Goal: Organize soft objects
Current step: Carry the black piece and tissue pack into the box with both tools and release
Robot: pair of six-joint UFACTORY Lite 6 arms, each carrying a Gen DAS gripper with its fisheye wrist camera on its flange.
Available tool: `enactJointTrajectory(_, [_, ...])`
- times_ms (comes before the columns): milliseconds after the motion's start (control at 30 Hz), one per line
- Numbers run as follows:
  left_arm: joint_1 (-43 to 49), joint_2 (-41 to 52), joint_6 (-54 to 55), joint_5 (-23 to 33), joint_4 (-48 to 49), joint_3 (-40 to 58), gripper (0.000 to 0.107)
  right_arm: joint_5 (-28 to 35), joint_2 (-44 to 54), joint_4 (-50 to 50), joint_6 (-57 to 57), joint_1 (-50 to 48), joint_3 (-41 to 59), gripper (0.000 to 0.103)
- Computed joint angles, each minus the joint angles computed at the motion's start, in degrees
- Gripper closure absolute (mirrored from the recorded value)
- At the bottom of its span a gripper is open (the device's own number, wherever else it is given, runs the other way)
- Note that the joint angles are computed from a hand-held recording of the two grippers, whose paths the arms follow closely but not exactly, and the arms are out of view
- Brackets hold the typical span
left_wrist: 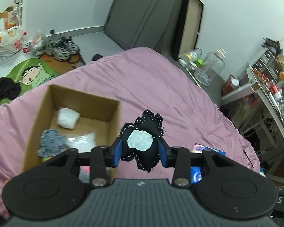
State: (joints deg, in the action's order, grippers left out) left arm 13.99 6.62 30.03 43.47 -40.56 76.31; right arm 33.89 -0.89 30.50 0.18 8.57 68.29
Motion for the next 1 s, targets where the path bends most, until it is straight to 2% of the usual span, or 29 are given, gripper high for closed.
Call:
enactJointTrajectory(167, [7.4, 3.1, 3.8, 4.4, -1.3, 3.4, 0.068, -1.4, 1.7, -7.5, 8.6, 5.7, 3.2, 0.081])
enactJointTrajectory(333, [10.1, 7.5, 2.3, 7.8, 2.1, 9.7, 0.068, -4.3, 3.1, -13.4, 17.0, 10.4, 4.6, 0.081])
enactJointTrajectory(667, [9.9, 16.6, 3.0, 12.8, 5.6, 22.3, 0.068, -9.1, 7.1, -24.1, 31.6, 14.8, 6.7, 0.082])
enactJointTrajectory(867, [9.1, 22.7, 2.0, 14.1, 7.1, 28.9, 0.068, -9.3, 11.6, -31.9, 38.6, 17.7, 10.5, 0.083])
enactJointTrajectory(1000, [9.0, 26.6, 1.6, 15.0, 7.9, 32.6, 0.068, -9.0, 14.9, -33.6, 40.3, 18.9, 13.7, 0.083])
